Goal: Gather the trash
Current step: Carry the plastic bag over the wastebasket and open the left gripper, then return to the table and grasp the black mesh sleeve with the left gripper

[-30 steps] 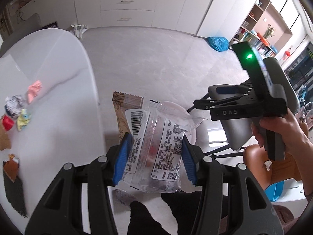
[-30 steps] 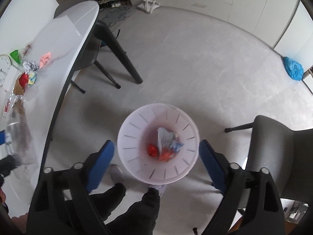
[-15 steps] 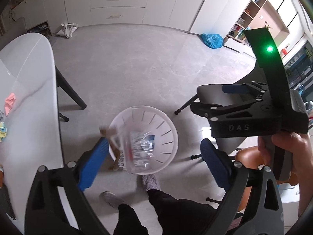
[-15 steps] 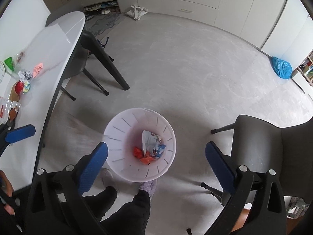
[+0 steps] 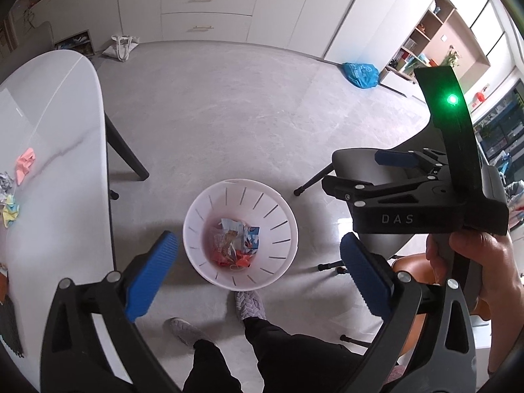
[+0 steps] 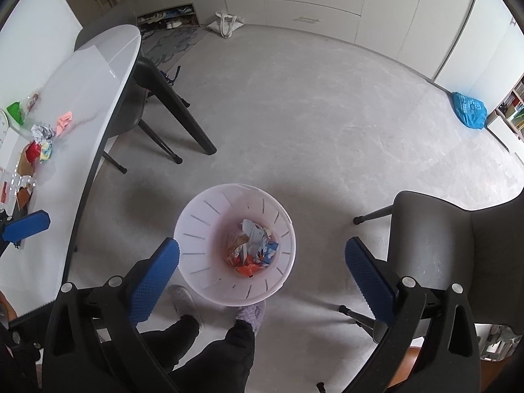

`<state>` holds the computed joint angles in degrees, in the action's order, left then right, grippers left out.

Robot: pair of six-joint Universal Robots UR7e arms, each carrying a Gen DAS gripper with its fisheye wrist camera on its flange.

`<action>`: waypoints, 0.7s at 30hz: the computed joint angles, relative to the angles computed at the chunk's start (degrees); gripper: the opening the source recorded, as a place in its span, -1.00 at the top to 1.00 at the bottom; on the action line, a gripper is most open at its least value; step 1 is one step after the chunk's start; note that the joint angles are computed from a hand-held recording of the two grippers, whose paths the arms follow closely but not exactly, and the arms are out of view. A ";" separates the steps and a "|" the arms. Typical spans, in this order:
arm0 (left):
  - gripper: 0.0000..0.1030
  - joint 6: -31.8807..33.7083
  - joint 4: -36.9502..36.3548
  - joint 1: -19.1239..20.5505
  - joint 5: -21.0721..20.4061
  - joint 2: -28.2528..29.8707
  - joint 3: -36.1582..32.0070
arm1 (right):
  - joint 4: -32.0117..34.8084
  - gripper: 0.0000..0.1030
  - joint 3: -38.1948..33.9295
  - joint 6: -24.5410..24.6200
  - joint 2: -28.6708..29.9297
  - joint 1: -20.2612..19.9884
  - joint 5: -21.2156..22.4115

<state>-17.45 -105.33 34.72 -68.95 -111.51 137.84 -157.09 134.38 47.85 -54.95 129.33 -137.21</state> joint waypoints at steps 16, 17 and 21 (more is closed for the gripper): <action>-0.85 -4.02 14.70 1.90 11.43 -13.75 -6.75 | 0.38 -0.95 -14.86 -10.55 9.75 6.53 3.08; -0.85 -4.08 16.19 2.52 12.70 -14.72 -7.51 | -0.01 -0.95 -16.51 -12.01 11.11 6.82 3.73; -0.85 -2.73 21.39 6.95 17.74 -18.08 -10.99 | -0.26 -0.95 -22.78 -16.22 16.19 7.56 6.34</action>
<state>-20.18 -83.94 41.67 -51.21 -129.59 126.86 -157.35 111.60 31.63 -38.76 136.89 -130.87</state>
